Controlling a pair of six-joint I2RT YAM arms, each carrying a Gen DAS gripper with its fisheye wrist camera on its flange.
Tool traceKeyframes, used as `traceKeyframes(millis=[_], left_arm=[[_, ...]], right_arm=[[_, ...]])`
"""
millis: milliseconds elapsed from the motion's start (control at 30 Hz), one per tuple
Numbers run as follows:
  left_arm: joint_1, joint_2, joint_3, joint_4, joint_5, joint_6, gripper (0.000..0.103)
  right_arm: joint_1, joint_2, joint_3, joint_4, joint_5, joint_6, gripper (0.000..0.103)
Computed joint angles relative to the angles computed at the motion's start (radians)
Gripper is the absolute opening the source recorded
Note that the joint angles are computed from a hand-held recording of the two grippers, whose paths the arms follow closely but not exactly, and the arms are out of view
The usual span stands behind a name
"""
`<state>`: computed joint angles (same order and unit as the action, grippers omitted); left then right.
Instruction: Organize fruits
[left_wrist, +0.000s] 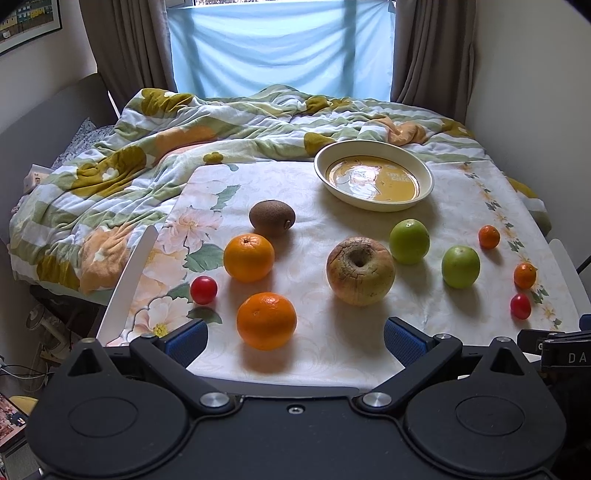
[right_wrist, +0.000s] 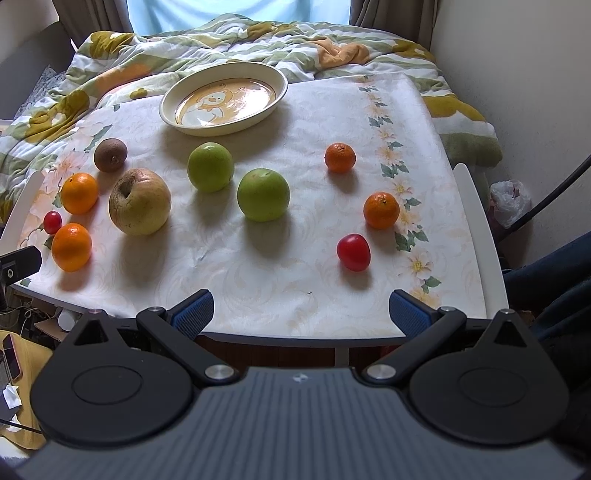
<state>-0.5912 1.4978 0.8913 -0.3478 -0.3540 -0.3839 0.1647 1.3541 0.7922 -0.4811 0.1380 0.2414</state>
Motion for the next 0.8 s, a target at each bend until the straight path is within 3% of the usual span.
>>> traceKeyframes(millis=[800], left_arm=[[0.000, 0.006, 0.006, -0.002, 0.000, 0.000, 0.103]], right_arm=[[0.009, -0.011, 0.000, -0.008, 0.005, 0.004, 0.103]])
